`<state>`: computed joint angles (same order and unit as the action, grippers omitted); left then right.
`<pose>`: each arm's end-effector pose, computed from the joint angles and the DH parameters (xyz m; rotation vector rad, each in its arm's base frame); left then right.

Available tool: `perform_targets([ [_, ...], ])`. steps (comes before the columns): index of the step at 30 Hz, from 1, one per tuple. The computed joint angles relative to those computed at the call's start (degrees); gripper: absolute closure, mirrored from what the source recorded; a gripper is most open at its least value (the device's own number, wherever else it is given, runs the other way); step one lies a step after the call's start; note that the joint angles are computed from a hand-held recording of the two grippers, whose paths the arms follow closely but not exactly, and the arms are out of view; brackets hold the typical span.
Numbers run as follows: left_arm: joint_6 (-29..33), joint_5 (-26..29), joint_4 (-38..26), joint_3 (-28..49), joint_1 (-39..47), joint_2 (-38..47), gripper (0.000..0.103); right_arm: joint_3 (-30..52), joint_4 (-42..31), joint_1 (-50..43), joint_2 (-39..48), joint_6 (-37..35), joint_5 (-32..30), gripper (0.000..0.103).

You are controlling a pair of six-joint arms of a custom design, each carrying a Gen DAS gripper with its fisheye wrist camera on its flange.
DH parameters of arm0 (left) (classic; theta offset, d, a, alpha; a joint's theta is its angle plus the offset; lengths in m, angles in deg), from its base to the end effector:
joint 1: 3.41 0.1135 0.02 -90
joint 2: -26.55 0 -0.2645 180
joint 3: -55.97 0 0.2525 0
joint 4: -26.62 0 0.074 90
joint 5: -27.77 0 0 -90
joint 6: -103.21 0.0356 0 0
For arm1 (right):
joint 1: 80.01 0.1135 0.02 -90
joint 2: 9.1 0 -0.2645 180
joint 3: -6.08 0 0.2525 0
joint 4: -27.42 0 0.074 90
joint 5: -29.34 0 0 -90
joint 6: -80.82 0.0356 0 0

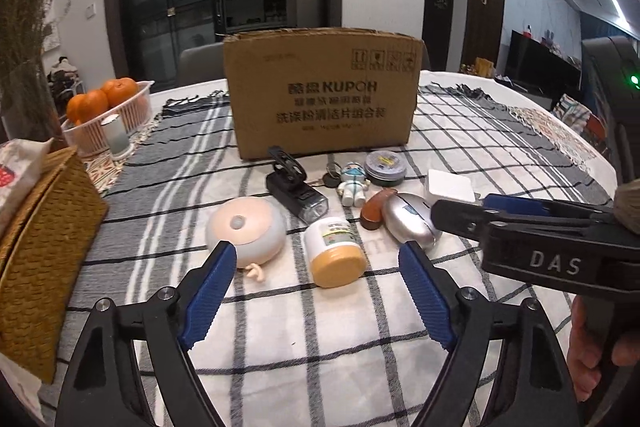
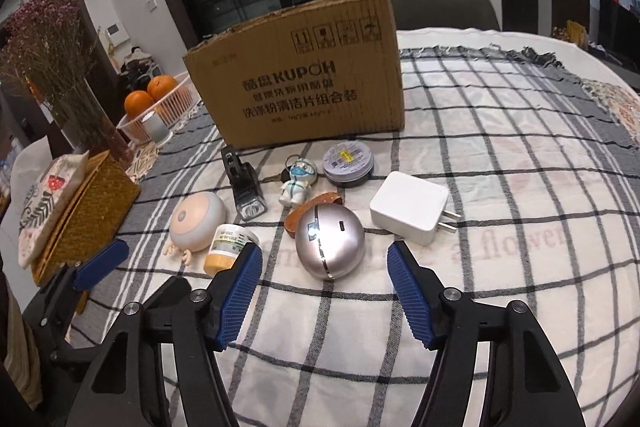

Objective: Organize rigid objects
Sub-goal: 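Close the left tool on the cream jar while the right tool grips the silver speaker, then lift the cream jar and silver speaker and carry both toward the box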

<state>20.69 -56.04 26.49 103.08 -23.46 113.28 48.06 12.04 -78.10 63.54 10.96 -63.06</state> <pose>0.2650 -0.1008 0.1466 0.5961 2.1912 -0.2386 0.2342 0.0093 0.1583 0.3581 2.3590 0.2332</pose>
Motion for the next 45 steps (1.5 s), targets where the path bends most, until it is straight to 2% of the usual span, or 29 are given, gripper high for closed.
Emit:
perform_targets([
  [6, -0.1, -1.2, -0.2, 3.6, -1.3, 5.4, 0.026, 2.6, 1.2, -1.9, 6.2, -2.5, -2.1, 0.04],
  [17, 0.2, 0.3, -2.3, 10.0, -0.7, 13.4, 0.034, 7.0, 2.5, -0.7, 14.6, -3.2, -1.8, 0.04],
  [27, 1.2, 1.0, -5.3, 14.7, -0.6, 18.4, 0.049, 10.0, 2.5, 0.4, 19.1, -3.6, 0.2, 0.044],
  [31, 1.2, 1.6, -6.7, 16.3, -0.1, 20.0, 0.061, 11.1, 2.3, 0.1, 21.1, -3.8, 0.0, 0.047],
  [38, 1.6, 3.0, -6.6, 16.4, 0.6, 20.3, 0.063, 11.1, 3.1, 0.3, 21.7, -3.3, 0.5, 0.047],
  [45, 1.4, 2.1, -6.2, 14.6, 1.0, 16.8, 0.063, 8.9, 3.6, -0.3, 18.4, -1.7, 0.9, 0.047],
])
